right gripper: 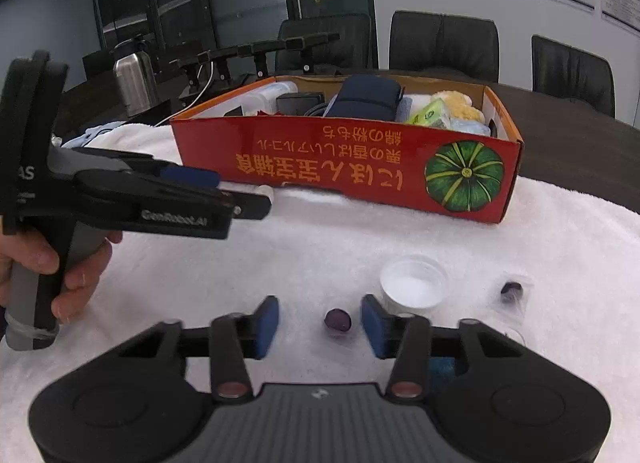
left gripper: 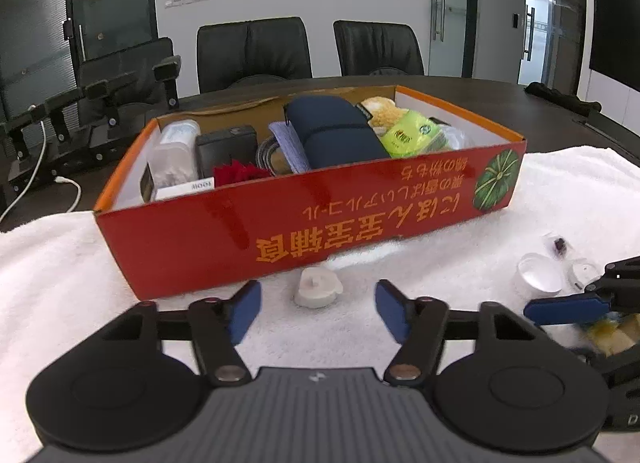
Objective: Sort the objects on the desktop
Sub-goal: 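Grasp the white heart-shaped cap with left tool while right tool grasps the purple cap, then lower the white cap and purple cap into the box and open both tools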
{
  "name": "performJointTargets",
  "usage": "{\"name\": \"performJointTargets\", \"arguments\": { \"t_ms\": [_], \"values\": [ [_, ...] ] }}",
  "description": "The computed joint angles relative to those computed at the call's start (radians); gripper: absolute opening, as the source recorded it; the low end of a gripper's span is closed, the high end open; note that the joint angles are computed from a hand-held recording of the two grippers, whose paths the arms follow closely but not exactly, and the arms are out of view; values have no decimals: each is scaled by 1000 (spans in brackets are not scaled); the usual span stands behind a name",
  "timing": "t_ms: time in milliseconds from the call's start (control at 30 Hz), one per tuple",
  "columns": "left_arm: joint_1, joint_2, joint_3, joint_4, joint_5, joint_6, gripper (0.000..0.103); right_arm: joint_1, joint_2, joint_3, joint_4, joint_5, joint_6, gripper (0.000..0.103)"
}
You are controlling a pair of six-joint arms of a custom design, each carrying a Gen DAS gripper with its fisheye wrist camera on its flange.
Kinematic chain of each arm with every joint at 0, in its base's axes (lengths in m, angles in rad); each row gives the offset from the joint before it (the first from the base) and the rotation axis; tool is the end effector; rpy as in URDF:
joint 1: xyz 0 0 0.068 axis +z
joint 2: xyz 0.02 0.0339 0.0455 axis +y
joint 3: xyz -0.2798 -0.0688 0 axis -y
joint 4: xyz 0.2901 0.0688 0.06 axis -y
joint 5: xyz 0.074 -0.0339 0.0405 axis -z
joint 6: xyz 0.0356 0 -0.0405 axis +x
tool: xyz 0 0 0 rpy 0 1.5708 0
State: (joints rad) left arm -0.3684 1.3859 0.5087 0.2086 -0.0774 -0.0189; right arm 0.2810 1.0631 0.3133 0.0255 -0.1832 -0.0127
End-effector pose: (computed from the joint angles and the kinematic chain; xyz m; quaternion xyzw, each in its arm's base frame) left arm 0.2679 -0.1005 0.1359 0.1397 0.8885 -0.0497 0.4342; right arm 0.2084 0.0669 0.1320 -0.1700 0.8927 0.1374 0.3942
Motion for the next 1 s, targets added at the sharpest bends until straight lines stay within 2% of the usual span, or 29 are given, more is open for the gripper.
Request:
{"name": "performJointTargets", "arguments": {
  "t_ms": [33, 100, 200, 267, 300, 433, 500, 567, 667, 767, 833, 933, 1000],
  "values": [
    [2, 16, 5, 6, 7, -1, 53, 8, 12, -5, 27, 15, -8, 27],
    [5, 40, 16, 6, 13, -9, 48, 26, 16, -16, 59, 58, -24, 20],
    [6, 64, 24, 31, 17, -19, 41, 22, 2, -27, 63, 54, -43, 20],
    [0, 73, 32, 29, 14, -22, 27, 26, -17, -36, 58, 65, -58, 18],
    [-6, 73, 36, 25, 7, -25, 26, 34, -24, -37, 53, 77, -62, 15],
    [-34, 48, 35, 1, -15, -17, 25, 36, -93, -40, 9, 59, -56, 14],
    [-41, -28, 3, -7, 4, -15, 25, 21, -170, -43, -28, 41, -56, 14],
    [-61, -136, -22, -26, -18, -1, 25, -14, -264, -26, -89, 8, -66, 14],
    [-48, -256, 17, -120, -20, 0, 25, -97, -297, 67, -151, -60, -81, 14],
    [7, -283, 123, -225, 10, -22, 26, -174, -205, 214, -183, -132, -69, 14],
    [38, -231, 237, -316, 21, -30, 26, -209, -102, 334, -213, -178, -63, 14],
    [73, -83, 416, -418, 30, -65, 26, -205, 66, 502, -231, -144, -50, 14],
    [90, 13, 491, -397, 28, -82, 26, -196, 212, 634, -264, -117, -25, 14]
  ]
}}
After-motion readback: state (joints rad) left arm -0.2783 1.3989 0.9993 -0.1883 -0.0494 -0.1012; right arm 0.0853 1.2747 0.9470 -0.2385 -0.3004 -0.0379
